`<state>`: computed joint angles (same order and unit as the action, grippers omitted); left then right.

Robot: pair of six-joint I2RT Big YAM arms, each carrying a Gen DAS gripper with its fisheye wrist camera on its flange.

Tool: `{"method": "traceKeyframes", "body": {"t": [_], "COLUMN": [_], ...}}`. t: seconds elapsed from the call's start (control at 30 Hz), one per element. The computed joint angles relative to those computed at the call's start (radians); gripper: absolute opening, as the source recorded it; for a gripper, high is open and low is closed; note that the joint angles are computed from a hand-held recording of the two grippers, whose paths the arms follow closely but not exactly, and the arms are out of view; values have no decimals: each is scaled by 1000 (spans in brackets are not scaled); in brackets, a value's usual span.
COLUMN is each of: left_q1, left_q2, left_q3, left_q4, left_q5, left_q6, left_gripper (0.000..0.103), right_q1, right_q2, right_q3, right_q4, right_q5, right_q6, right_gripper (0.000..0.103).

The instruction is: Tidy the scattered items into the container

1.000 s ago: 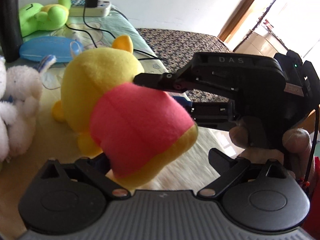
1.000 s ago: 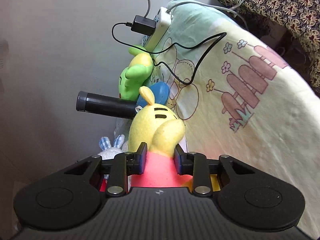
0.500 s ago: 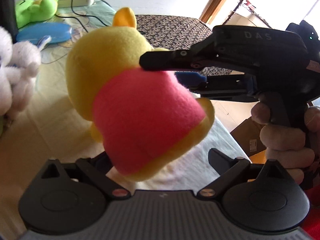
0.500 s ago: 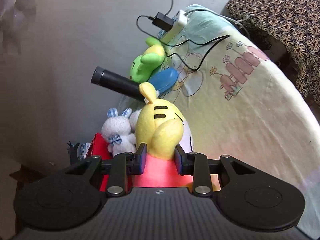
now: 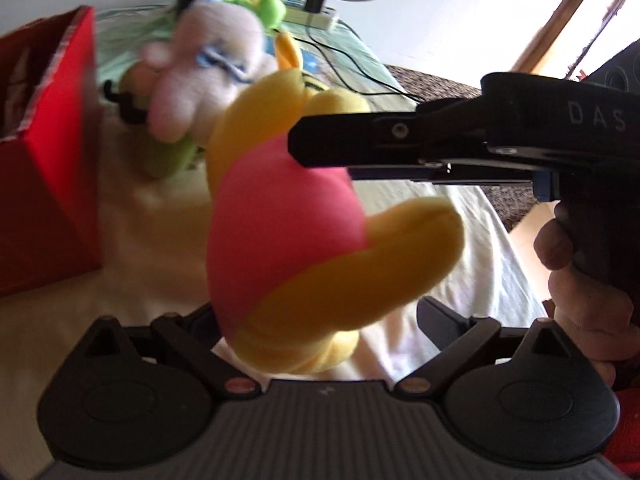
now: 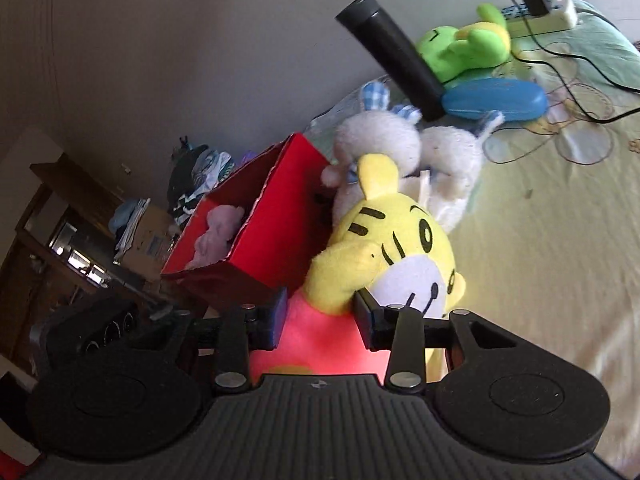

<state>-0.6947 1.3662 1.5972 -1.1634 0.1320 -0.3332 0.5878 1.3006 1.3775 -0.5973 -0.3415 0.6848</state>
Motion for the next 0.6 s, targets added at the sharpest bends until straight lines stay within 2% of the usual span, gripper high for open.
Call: {"method": "traceKeyframes", "body": {"t": [0.17,0.33,0.47,0.6], "left_q1": [23,32,28,31], "left_q2": [-65,-76,-23,2], "left_q3": [-28,-39,-9,-6], "left_q4": [-18,11,-5,7], "left_q5": [-92,-177,-221,-167], "left_q6": [4,2,18,32], "left_gripper": [100,100,100,100], "right_q1": [25,40,31,-4], "right_q2": [67,102,74,42], "right_q3": [60,72,40,-1], "right_q4": [-12,-13,69,67], "right_q5": [-74,-169,-159,-103], "right_q6": [-7,38,81,149], "right_gripper": [44,44,45,45]}}
